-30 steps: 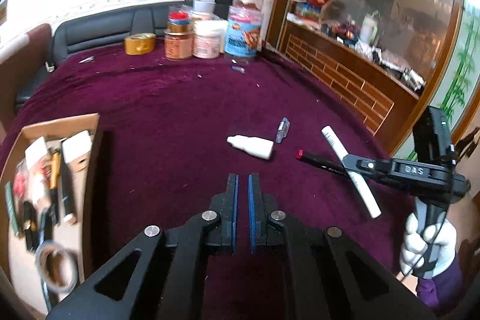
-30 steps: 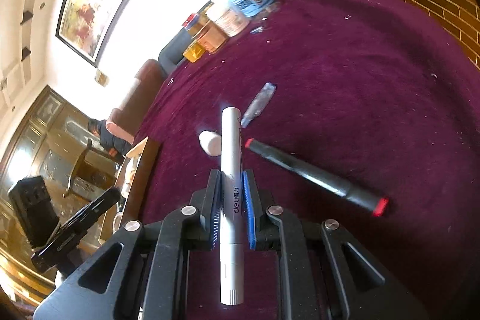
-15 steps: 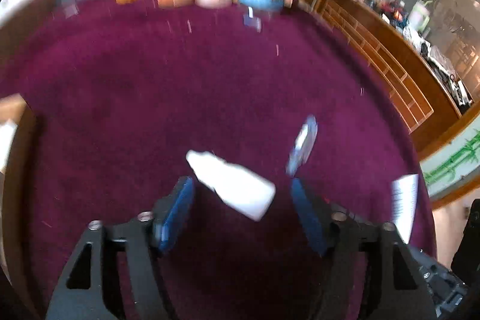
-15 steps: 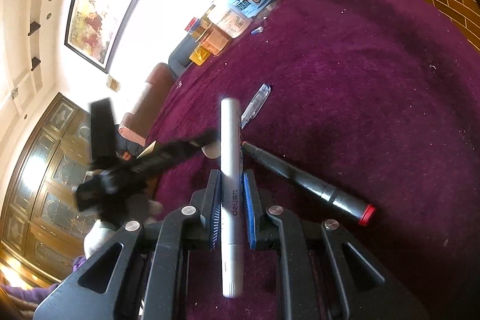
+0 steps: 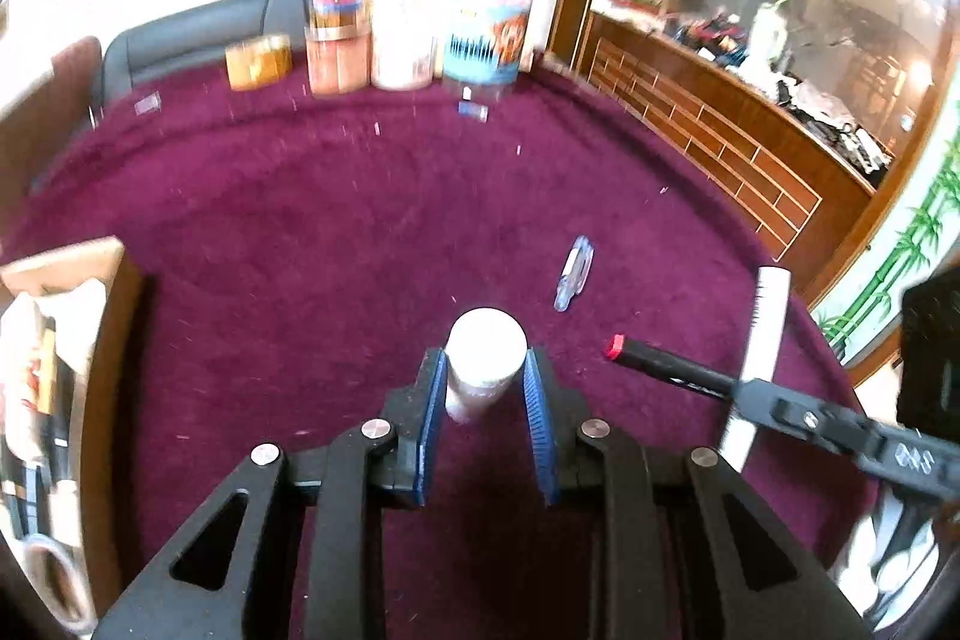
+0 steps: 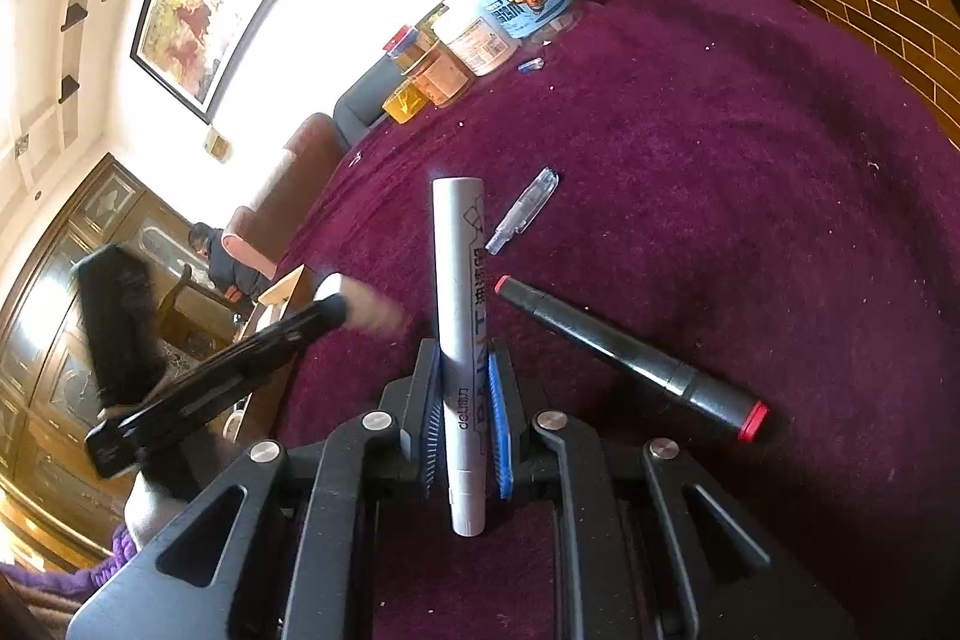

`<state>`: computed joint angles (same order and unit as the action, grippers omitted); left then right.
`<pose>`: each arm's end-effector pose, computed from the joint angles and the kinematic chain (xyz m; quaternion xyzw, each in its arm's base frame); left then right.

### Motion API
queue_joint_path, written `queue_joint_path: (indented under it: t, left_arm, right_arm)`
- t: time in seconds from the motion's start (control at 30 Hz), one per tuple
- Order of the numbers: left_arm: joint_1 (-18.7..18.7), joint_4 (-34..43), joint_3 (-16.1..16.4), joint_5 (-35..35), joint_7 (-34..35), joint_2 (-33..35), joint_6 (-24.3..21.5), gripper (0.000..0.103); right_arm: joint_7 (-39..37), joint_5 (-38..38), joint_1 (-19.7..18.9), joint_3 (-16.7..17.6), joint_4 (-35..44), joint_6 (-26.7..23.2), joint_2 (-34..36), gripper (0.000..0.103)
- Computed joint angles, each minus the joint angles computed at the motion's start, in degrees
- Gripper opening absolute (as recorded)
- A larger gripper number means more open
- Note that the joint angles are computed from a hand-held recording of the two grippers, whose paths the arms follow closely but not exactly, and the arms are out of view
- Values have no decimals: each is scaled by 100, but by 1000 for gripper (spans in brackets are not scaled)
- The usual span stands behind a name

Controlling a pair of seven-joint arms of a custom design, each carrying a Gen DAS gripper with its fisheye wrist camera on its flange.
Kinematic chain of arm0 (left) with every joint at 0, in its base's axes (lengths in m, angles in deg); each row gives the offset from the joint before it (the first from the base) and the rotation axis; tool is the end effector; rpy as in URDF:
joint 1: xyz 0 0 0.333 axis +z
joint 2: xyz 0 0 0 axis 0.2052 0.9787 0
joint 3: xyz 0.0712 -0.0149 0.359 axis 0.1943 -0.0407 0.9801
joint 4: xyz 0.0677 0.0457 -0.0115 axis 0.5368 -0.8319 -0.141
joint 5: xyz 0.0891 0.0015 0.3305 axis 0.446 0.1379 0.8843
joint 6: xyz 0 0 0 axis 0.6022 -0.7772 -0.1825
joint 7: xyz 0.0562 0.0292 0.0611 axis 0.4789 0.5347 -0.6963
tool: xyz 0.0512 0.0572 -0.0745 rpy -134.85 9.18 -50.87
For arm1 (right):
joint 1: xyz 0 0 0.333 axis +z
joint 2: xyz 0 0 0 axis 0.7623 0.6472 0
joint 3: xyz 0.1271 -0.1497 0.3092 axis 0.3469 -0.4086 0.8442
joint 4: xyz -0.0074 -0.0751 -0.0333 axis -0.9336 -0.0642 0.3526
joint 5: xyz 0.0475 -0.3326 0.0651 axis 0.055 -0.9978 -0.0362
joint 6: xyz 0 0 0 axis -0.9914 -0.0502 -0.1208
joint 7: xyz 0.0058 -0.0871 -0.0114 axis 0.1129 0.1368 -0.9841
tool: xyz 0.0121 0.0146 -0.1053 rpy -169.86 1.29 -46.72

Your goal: Organize rigid objects

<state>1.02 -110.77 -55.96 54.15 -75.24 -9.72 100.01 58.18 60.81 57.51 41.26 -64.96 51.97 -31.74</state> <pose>0.4540 -0.2427 0.4890 -0.6520 0.6556 -0.3137 0.2160 0.4840 0.0776 0.4426 -0.6692 0.5509 0.0876 0.4910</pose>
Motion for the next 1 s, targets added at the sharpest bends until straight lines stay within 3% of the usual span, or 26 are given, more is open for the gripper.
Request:
queue_joint_path:
  t: [0.13, 0.3, 0.57, 0.7, 0.83, 1.0]
  left_arm:
    - [116, -315, 11, 851, -733, -512, 113, 20]
    - [478, -796, -13, 1206, -1186, -1098, 424, 19]
    - [1496, -1777, 55, 2234, -2473, -2536, 1221, 17]
    - [1700, -2370, 361, 1922, -2164, -3287, 1310, 17]
    - [1593, -3060, 949, 1307, -1465, -4033, 1005, 15]
    - [1910, -3657, 1418, 957, -962, -4519, 959, 15]
  right_arm:
    - [38, -56, 86, 69, -12, 34, -106, 12]
    - [28, -184, 324, 205, -31, 181, -309, 12]
    - [61, -455, 853, 464, 70, 323, -564, 12]
    - [143, -675, 1144, 591, 254, 119, -573, 13]
    - [293, -887, 1403, 712, 561, -202, -382, 13]
    - [616, -1248, 1725, 927, 1036, -321, 43, 13]
